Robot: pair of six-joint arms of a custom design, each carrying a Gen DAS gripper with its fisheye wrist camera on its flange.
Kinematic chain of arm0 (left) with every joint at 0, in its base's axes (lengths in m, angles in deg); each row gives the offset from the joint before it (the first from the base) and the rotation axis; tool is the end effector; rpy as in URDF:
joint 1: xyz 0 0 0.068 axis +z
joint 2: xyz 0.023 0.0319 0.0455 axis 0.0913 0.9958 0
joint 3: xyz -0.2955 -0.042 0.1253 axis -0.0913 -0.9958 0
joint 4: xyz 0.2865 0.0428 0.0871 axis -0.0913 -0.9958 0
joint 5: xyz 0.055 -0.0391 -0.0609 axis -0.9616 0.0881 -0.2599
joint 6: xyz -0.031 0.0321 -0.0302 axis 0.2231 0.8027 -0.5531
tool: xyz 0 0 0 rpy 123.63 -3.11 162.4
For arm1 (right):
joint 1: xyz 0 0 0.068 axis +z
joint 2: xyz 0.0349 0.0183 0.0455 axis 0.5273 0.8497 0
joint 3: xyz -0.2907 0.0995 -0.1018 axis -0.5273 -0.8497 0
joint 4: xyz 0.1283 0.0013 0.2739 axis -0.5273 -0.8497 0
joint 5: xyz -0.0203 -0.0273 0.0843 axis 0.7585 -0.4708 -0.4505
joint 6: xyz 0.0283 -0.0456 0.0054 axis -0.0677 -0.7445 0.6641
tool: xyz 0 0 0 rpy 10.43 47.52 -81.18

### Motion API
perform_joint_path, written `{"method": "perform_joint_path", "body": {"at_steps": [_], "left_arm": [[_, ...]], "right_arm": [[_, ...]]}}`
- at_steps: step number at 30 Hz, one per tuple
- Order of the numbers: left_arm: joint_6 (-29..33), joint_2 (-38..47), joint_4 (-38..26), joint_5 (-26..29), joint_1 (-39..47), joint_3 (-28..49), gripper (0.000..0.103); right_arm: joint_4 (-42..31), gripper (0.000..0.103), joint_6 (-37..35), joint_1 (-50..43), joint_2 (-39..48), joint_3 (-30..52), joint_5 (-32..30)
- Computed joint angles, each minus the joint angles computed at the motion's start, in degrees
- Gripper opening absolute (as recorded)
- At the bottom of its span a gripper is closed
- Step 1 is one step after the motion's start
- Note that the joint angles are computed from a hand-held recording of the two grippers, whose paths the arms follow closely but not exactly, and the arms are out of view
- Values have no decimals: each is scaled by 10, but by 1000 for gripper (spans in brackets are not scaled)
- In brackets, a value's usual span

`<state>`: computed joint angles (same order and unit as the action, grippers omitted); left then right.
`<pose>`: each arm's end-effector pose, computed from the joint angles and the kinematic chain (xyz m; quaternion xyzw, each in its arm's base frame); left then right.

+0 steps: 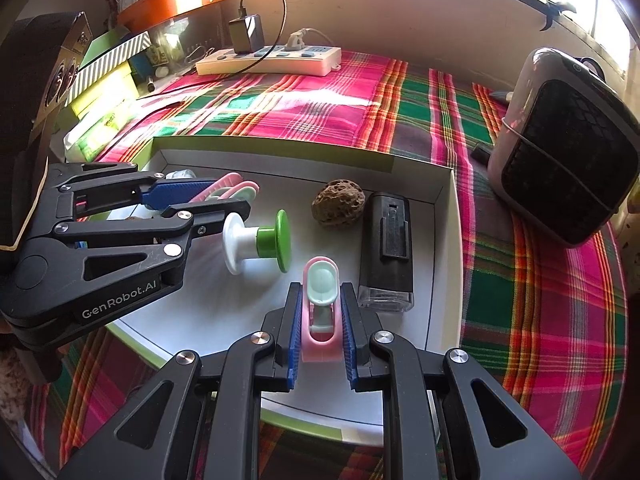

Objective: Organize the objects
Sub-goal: 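Open the right gripper releasing the clip while the left gripper releases the pink strap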

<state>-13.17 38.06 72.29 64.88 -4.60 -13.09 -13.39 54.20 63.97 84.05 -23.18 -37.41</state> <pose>0.1737 -0.0364 0.1387 0.1791 0.9303 -0.0843 0.3088 0.1507 0.0914 0.1240 -0.1679 0.9443 0.0671 0.2750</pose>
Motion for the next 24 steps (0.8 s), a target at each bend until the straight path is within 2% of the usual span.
{"method": "perform_joint_path", "body": {"at_steps": [24], "left_arm": [[0, 23, 3, -9, -3, 8, 22]], "right_arm": [[4, 18, 8, 7, 3, 0, 17]]}}
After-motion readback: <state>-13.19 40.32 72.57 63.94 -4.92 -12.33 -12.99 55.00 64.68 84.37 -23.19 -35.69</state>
